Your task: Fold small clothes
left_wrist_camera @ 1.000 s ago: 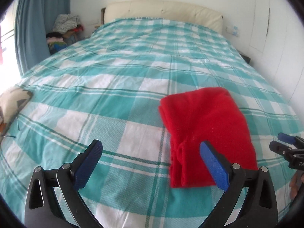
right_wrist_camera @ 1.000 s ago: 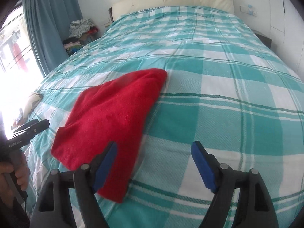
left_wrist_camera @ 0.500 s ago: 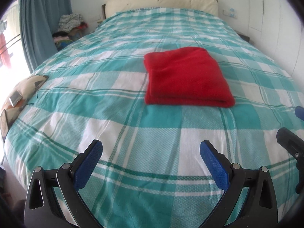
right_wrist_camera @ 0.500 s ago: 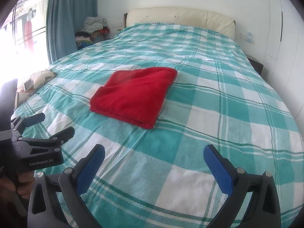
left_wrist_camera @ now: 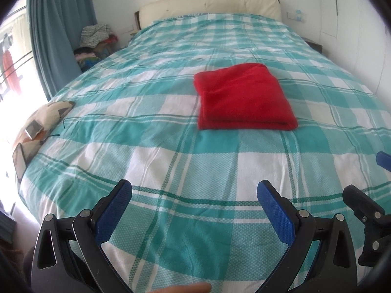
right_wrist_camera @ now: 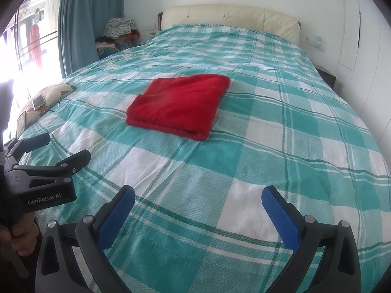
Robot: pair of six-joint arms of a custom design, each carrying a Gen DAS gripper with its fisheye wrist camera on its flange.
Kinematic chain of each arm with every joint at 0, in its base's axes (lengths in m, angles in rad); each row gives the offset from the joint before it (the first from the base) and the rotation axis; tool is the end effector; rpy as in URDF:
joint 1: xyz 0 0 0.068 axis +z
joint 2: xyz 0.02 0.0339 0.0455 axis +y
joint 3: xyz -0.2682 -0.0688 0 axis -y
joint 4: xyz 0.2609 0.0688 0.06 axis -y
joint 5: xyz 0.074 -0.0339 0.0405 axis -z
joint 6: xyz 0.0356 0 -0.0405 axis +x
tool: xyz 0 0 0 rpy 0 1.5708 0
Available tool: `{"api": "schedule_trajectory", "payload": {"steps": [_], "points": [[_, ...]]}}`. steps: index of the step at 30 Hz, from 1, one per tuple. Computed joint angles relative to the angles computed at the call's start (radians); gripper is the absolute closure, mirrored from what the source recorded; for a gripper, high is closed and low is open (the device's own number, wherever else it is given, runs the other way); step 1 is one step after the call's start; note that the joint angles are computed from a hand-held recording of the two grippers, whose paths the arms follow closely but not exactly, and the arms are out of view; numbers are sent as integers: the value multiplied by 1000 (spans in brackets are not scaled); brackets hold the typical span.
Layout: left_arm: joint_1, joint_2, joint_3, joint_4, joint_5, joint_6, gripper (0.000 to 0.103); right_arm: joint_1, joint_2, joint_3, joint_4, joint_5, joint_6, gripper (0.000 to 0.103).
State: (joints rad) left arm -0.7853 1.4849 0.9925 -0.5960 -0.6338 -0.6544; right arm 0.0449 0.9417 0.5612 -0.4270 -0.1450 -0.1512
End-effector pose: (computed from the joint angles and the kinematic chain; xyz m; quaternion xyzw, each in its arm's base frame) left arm 0.2291 -0.1993 0.2193 -0.0139 0.9256 0.0779 0.3702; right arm 0.2018 0.0142 0.2102 -0.1175 0.9185 0.0474 0.3745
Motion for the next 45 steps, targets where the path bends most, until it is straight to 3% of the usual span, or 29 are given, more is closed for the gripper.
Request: {"api": "schedule_trajectory", "payload": {"steps": [7,15,19,26,36,45], "points": [[-82,-160,-62,-163,39,-141,0,21,-207,33,-262,-1,26,1],[-188,-214,16,-319,-4,-240,0,112,-328,148,-455,32,60,1],[-194,-209,49,-361,-6,-265,0,157,-327,174,-484,83,76,1],[-208,-193,101,-439,-52,-311,0,126,-329,201,-509,64,75,1],[-180,-214,80,-411,-19,-292,0,163,-325,208,-505,107,92,1],[-187,-229,63,-362,-3,-265,0,108,-319,195,-494,73,67,1]]}}
